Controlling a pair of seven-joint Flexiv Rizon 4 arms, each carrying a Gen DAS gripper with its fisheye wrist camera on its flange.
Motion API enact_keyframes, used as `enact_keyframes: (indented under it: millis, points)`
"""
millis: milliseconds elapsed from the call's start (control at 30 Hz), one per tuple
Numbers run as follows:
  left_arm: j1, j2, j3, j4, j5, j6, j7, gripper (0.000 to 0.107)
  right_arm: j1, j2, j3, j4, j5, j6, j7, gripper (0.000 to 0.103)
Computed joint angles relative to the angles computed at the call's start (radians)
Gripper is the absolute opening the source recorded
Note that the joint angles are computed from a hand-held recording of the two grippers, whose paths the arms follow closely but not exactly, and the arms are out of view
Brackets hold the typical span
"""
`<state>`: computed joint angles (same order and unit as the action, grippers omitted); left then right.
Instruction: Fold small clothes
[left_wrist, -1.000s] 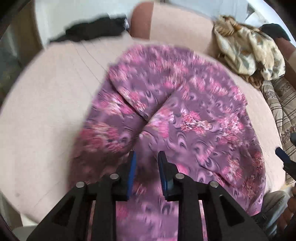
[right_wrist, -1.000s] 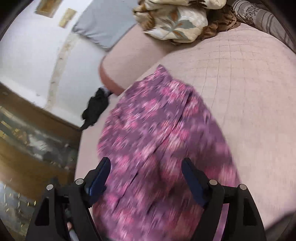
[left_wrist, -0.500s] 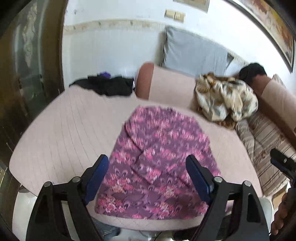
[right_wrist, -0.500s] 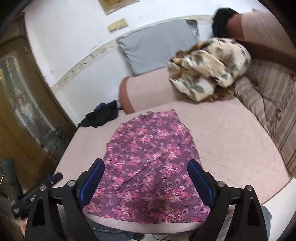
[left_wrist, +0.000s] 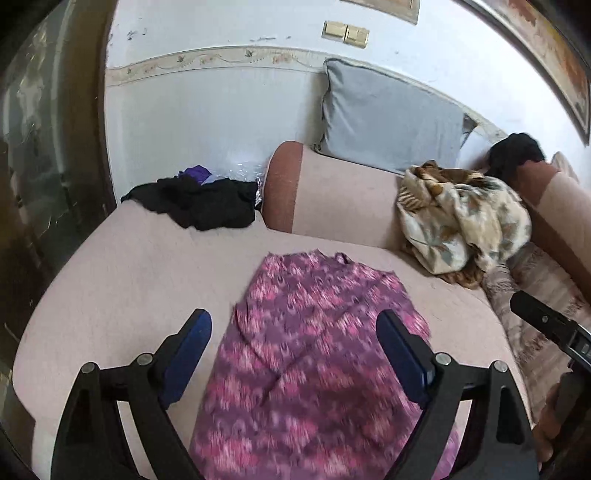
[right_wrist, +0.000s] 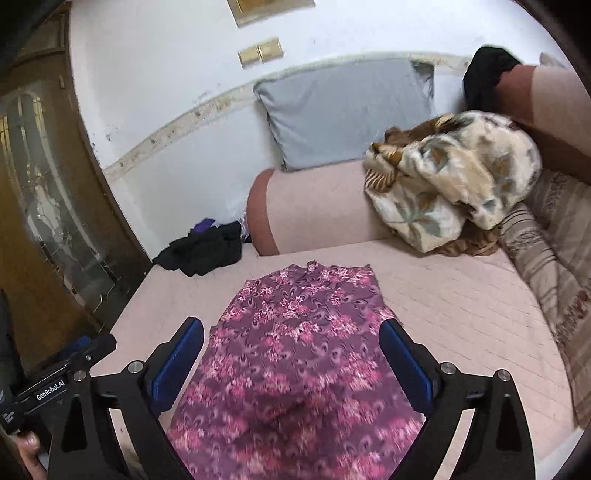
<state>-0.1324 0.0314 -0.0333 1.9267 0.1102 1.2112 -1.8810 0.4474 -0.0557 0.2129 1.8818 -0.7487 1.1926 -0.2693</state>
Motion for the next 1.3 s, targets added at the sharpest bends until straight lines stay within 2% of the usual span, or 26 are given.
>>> enact_keyframes:
  millis: [100, 167, 200, 233, 267, 333, 467, 567, 667, 900, 967, 1000, 1133, 1200, 1300]
  points:
    - [0.009, -0.117, 0.002, -0.134, 0.176, -0.016, -0.117, 0.09, -0.007, -0.105, -0.028, -0.066, 0.067, 0.087, -0.058, 0.098]
    - [-0.009, -0.174, 0.025, -0.177, 0.223, -0.034, -0.15, 0.09, -0.01, -0.173, -0.056, -0.087, 0.099, 0.157, -0.098, 0.098]
    - [-0.019, -0.194, 0.044, -0.176, 0.245, -0.036, -0.18, 0.09, 0.003, -0.183, -0.092, -0.067, 0.077, 0.208, -0.071, 0.098]
    - [-0.039, -0.204, 0.067, -0.184, 0.281, -0.075, -0.226, 0.09, -0.002, -0.2, -0.109, -0.043, 0.063, 0.25, -0.04, 0.098]
    - [-0.042, -0.212, 0.072, -0.181, 0.274, -0.124, -0.217, 0.09, -0.008, -0.216, -0.094, -0.04, 0.114, 0.232, -0.068, 0.098]
    - [-0.043, -0.221, 0.077, -0.174, 0.26, -0.153, -0.199, 0.09, -0.048, -0.254, -0.019, -0.062, 0.284, 0.192, -0.188, 0.098]
    - [-0.053, -0.224, 0.089, -0.18, 0.283, -0.185, -0.193, 0.09, -0.014, -0.278, -0.041, -0.083, 0.337, 0.13, -0.241, 0.098]
    - [-0.049, -0.204, 0.088, -0.156, 0.278, -0.147, -0.186, 0.09, -0.002, -0.284, -0.046, -0.087, 0.377, 0.149, -0.266, 0.098]
    - [-0.057, -0.193, 0.088, -0.153, 0.306, -0.145, -0.203, 0.09, 0.048, -0.264, -0.107, -0.061, 0.311, 0.143, -0.228, 0.098]
    - [-0.059, -0.211, 0.077, -0.165, 0.298, -0.173, -0.181, 0.09, 0.083, -0.241, -0.168, -0.023, 0.18, 0.138, -0.117, 0.098]
    - [-0.061, -0.219, 0.077, -0.168, 0.302, -0.175, -0.179, 0.09, 0.071, -0.242, -0.156, -0.027, 0.168, 0.128, -0.112, 0.098]
    - [-0.055, -0.223, 0.073, -0.163, 0.282, -0.165, -0.163, 0.09, 0.067, -0.242, -0.152, -0.026, 0.165, 0.127, -0.108, 0.098]
    - [-0.012, -0.233, 0.035, -0.098, 0.064, -0.074, -0.037, 0.09, 0.058, -0.245, -0.146, -0.032, 0.147, 0.13, -0.095, 0.098]
    - [-0.024, -0.239, 0.044, -0.101, 0.054, -0.057, -0.032, 0.09, 0.063, -0.241, -0.154, -0.029, 0.123, 0.133, -0.075, 0.098]
    - [-0.052, -0.244, 0.072, -0.117, 0.103, -0.043, -0.064, 0.09, 0.066, -0.231, -0.16, -0.02, 0.087, 0.136, -0.055, 0.098]
